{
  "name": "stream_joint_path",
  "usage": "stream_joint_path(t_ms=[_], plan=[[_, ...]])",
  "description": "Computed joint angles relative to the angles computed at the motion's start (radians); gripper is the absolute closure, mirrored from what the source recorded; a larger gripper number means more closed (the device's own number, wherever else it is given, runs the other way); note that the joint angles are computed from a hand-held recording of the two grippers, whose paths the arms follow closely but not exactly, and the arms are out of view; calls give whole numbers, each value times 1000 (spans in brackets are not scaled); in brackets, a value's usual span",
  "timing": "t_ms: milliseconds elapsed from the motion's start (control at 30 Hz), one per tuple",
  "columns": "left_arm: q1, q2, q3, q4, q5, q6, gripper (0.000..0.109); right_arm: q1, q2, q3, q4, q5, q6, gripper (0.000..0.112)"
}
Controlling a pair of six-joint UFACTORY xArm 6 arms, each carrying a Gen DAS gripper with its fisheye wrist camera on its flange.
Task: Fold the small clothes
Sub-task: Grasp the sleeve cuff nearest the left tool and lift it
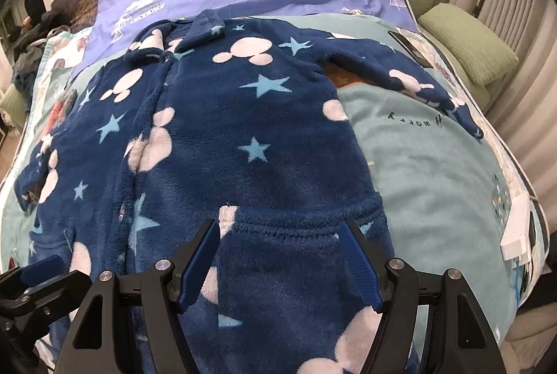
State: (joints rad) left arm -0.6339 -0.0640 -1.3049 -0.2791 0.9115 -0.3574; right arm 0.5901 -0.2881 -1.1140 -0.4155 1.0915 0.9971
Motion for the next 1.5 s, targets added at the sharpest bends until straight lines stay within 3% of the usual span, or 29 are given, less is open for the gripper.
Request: stream_joint_path(t_ms=[300, 533, 700, 900, 1067, 1267, 1367, 1400, 1433, 1467, 1500], plan=[[60, 14, -27, -48, 18, 41, 6, -3, 52, -60, -5, 43, -47, 40], [246, -16, 12, -270, 50, 91, 8, -15, 122, -133, 32, 72, -134, 40], [401, -12, 25, -302, 52, 65, 8, -2, 193, -213, 3, 104, -175, 40], [597, 56, 41, -348, 3, -22, 19, 4, 272, -296, 5, 129, -223, 40], [735, 104, 76, -478, -18, -32, 19, -4, 359, -396, 20, 170, -270, 40], [826, 122, 134, -500, -116, -109, 19, 6, 443, -492, 9, 186, -312, 40], [854, 158, 143, -582, -181, -74, 19, 12, 474, -525, 22, 180, -328, 40], [857, 157, 154, -615, -205, -60, 27, 16, 484, -534, 20, 178, -332, 40], [857, 163, 162, -668, -240, -26, 45, 20, 493, -544, 13, 180, -334, 40], [859, 168, 166, -726, -260, 25, 54, 24, 499, -549, 5, 181, -334, 40], [866, 170, 168, -768, -260, 73, 77, 29, 505, -555, -4, 181, -335, 40]])
